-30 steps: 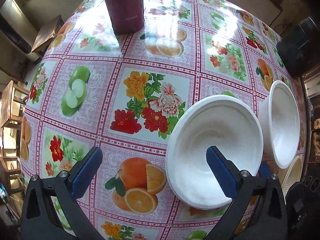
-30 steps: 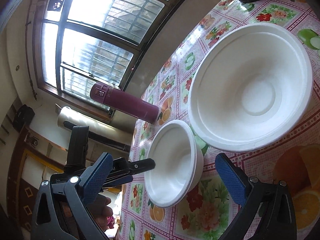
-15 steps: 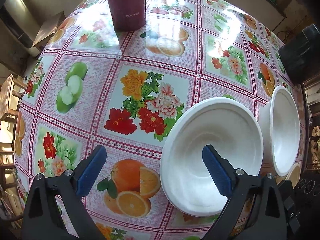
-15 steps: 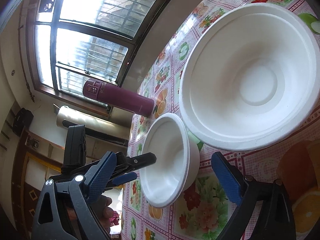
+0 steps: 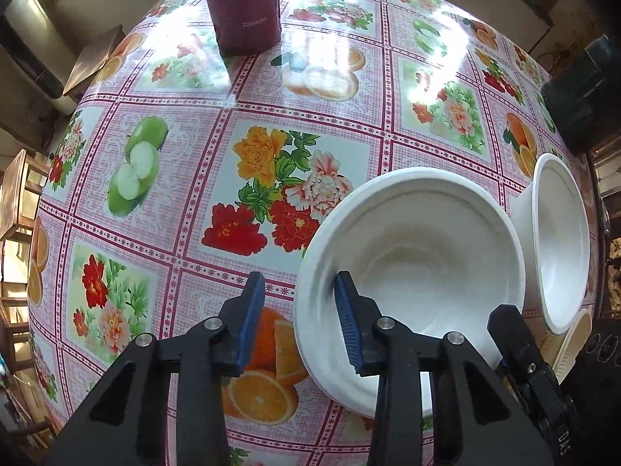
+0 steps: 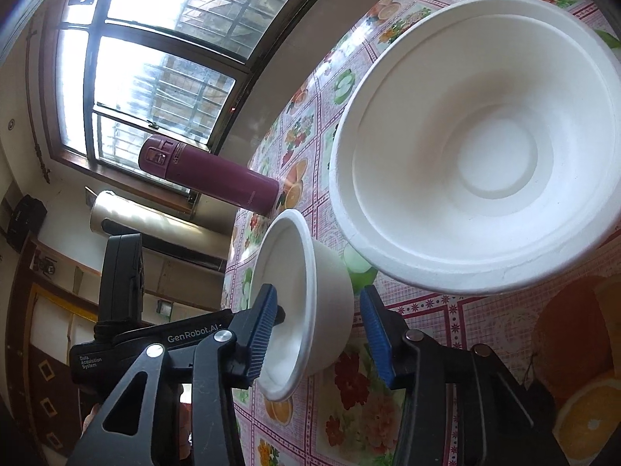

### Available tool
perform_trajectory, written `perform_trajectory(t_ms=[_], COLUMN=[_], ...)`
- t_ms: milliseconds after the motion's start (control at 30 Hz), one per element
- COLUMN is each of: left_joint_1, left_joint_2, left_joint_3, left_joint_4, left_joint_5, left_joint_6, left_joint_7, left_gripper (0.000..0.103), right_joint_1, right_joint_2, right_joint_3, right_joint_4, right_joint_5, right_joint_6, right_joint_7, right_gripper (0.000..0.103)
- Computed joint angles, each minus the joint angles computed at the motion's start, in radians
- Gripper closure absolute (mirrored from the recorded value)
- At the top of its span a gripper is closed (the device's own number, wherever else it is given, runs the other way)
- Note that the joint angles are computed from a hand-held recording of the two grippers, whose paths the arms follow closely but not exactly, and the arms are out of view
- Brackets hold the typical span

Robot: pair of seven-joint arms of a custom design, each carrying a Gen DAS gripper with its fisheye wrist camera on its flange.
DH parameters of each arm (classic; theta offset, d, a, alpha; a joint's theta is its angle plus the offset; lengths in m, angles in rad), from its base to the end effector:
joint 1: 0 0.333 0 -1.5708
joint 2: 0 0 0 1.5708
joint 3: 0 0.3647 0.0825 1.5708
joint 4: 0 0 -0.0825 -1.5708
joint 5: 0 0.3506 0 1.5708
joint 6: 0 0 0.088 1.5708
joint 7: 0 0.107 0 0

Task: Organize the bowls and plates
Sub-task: 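Lift the white bowl with the left gripper over the red plate stack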

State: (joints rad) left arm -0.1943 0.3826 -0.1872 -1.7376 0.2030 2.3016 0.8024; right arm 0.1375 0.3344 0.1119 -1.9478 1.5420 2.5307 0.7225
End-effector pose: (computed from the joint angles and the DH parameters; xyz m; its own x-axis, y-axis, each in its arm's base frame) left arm 0.6202 -0.2266 0.4423 0.2760 -0.9597 0.0527 -0.9377 -0.2809 -0.2043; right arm 0.6066 0.1372 0.3948 0.0558 -0.6092 -0.7911 -0.8913 0.3267 -0.3144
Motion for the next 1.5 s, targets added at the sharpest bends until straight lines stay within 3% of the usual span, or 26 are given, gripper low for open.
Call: perform_trajectory(t_ms=[167, 267, 667, 1067, 1267, 1500], left_joint_1=[-0.002, -0.014, -0.029, -0.028, -0.023, -0.035], left_joint_2=[-0.001, 0.009, -0.070, -0.420, -0.650, -0.841], left_joint_3=[-0.005, -0.004, 0.008, -0.014, -0.091, -0.183], left_joint_4=[0.001, 0.018, -0.049, -0.400, -0.580, -0.714], left_joint_5=[-0.003, 0.010, 0.067, 0.242, 0.421, 0.534], left_joint_6=[0.008, 0.000, -0.012, 0.042, 0.031, 0.039], left_joint_7=[0.017, 0.014, -0.038, -0.244, -0.395, -0.528], left_gripper=[0.082, 0.088, 0.089, 0.088, 0.088, 0.088], right_joint_1=[0.013, 0.006, 0.013, 0.078, 0.135, 0.193], right_joint_2=[0.011, 0.012, -0.019, -0.177, -0.359, -0.584], right_joint_3=[-0.004, 0.003, 0.016, 0.019, -0.002, -0.023], right_joint_4=[0.006, 0.004, -0.005, -0.123, -0.301, -0.474], right_joint_5=[-0.074, -0.080, -0.129, -0.042, 0.059, 0.115], right_joint_6=[0.029, 0.031, 0.038, -0.034, -0.097, -0.069], right_joint_7=[0.060, 0.065, 0.094, -0.057, -0.183, -0.272], right_gripper=[0.087, 0.087, 0.089, 0.091, 0.091, 0.091])
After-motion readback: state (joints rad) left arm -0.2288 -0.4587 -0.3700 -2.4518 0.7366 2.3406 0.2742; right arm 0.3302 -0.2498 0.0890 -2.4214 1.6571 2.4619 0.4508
